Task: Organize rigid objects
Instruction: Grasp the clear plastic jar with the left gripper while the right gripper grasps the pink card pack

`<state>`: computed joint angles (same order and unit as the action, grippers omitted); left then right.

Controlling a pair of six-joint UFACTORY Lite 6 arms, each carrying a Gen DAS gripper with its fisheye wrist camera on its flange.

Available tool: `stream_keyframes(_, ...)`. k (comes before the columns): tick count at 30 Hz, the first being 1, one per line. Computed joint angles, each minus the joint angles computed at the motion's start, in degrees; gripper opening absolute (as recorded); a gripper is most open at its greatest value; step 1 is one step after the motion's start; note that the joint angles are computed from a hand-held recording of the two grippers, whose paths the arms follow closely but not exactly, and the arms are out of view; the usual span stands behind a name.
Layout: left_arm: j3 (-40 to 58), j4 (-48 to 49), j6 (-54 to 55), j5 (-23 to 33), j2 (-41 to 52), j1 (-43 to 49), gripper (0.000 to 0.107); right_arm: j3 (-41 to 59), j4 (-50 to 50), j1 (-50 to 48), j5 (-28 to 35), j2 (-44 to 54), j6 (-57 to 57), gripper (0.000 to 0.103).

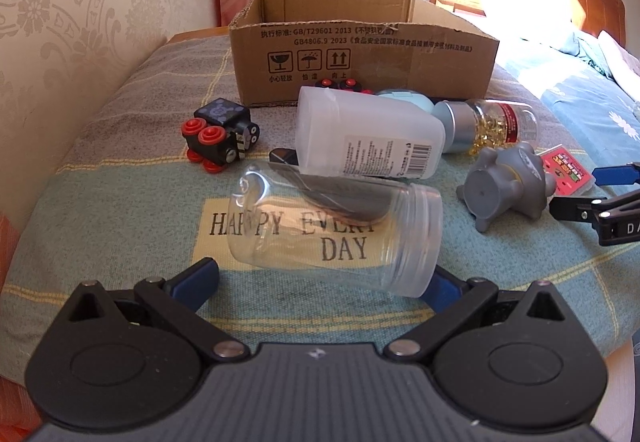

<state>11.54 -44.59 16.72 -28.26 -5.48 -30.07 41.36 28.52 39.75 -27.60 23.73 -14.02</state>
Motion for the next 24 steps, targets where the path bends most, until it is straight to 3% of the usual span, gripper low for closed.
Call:
stream_keyframes(6,0.82,-1.86,0.57,-0.22,0.92,-0.59,0.103,0.73,-1.19,-1.76,0.32,0.54,-0.13,0.103)
stream_keyframes(14,1.35,-6.79,1.50,-1.89,1.81,-3.06,0.103,6.36,-10.38,-4.59,1.18,4.83,3.38,0.103)
stream_keyframes(24,2.75,-17.21,9.12,-6.35,1.40,-8.01,0.103,6.79,-11.39,-4.74,3.13,4.24,3.25,0.100)
